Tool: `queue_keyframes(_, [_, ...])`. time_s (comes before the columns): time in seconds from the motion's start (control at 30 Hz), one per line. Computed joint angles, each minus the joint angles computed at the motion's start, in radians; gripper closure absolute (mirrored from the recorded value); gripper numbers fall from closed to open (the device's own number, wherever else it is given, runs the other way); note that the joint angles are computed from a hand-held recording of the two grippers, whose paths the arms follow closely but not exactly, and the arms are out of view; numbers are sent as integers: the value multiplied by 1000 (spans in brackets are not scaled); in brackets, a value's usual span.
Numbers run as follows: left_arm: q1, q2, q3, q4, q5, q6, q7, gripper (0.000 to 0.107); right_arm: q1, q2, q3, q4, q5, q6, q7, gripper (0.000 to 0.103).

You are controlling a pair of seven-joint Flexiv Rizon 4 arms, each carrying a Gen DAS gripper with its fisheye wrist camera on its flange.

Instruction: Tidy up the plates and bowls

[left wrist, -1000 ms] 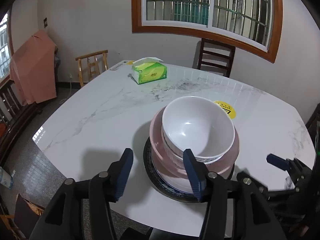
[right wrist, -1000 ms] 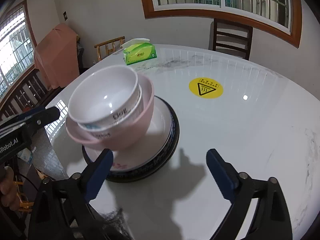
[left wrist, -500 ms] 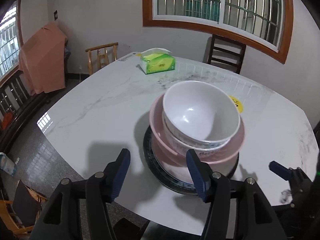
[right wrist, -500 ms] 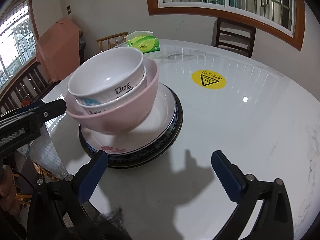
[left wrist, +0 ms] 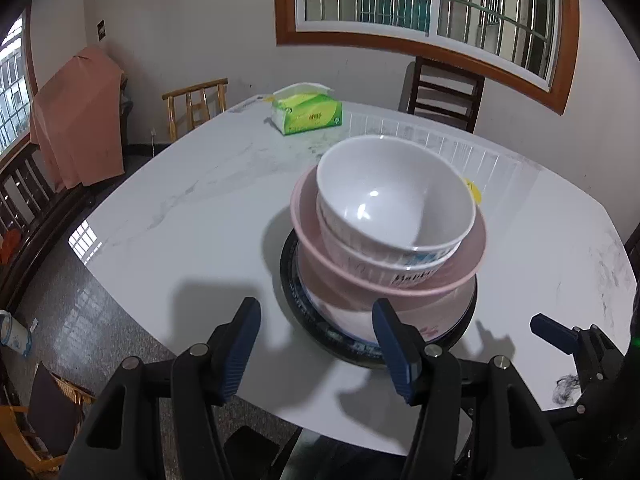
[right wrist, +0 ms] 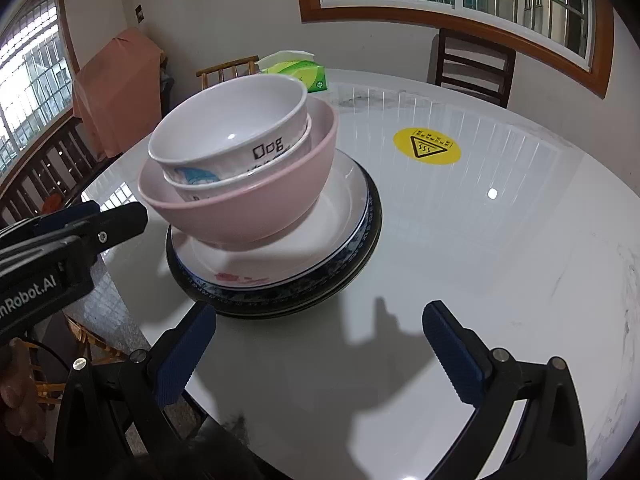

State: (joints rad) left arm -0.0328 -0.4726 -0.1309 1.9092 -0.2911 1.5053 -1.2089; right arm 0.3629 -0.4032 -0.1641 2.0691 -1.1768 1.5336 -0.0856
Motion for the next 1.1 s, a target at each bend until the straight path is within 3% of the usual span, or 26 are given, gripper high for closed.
queue_keyframes(0.33, [-2, -11, 19, -2, 7, -17, -8, 47, 10, -13, 30, -8, 88, -42, -79, 0])
queue_keyframes(1.1, [-5, -16, 36, -7, 18, -48, -23, 47, 53, -13, 12, -6, 168, -61, -159, 0])
